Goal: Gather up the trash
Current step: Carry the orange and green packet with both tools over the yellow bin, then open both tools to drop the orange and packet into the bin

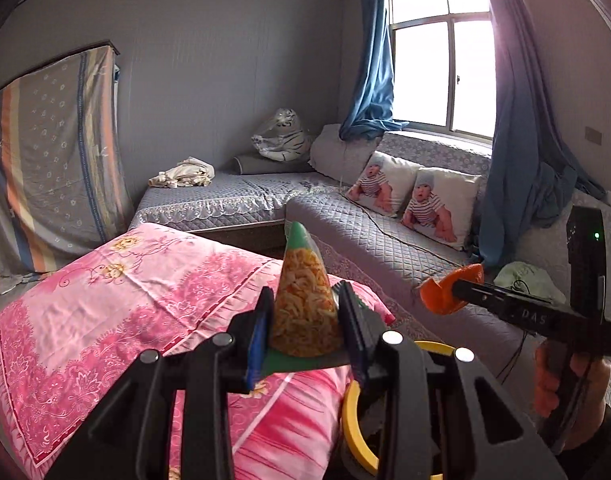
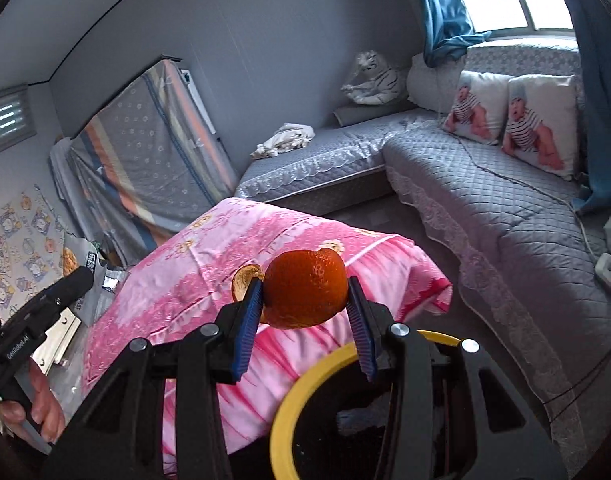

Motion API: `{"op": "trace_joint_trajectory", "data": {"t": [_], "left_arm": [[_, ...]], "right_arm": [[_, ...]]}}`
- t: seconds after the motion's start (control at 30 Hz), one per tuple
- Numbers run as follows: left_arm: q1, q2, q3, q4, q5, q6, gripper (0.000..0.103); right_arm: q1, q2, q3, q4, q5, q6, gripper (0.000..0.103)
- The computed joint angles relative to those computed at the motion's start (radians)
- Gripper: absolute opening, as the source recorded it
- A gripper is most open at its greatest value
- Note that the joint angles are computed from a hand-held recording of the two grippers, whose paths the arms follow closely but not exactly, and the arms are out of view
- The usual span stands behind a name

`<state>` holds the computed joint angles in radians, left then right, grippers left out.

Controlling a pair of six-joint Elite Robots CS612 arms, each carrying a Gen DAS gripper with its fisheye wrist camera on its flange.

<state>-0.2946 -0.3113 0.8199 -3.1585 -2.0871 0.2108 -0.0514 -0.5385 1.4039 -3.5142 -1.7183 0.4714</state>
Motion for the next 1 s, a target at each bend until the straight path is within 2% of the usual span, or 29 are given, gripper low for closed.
{"op": "trace_joint_trajectory", "data": {"t": [0.33, 0.53, 0.7, 0.83, 0.9, 1.0], "left_arm": [[-0.041, -0.004, 0.040, 0.019, -0.021, 0.047, 0.032], [-0.058, 0.001, 0.048, 0.037, -0.029, 0.074, 0.032], [-0.071, 0.030, 0.010, 0.121, -0.044, 0.108, 0.035], [-0.081, 0.062, -0.044, 0.243, -0.059, 0.138, 0.035], [-0.083, 0.080, -0.081, 0.320, -0.071, 0.150, 0.040], [-0.083, 0.101, -0.121, 0.372, -0.064, 0.140, 0.053]], "right_arm": [[-0.019, 0.033, 0.047, -0.006, -0.039, 0.076, 0.040], [-0.012, 0.040, 0.060, 0.008, -0.090, 0.087, 0.040], [-0.005, 0.048, 0.062, 0.045, -0.143, 0.083, 0.040], [-0.012, 0.053, 0.067, 0.072, -0.126, 0.103, 0.040], [-0.016, 0.055, 0.068, 0.085, -0.113, 0.107, 0.042], [-0.013, 0.057, 0.068, 0.099, -0.132, 0.105, 0.046]]}}
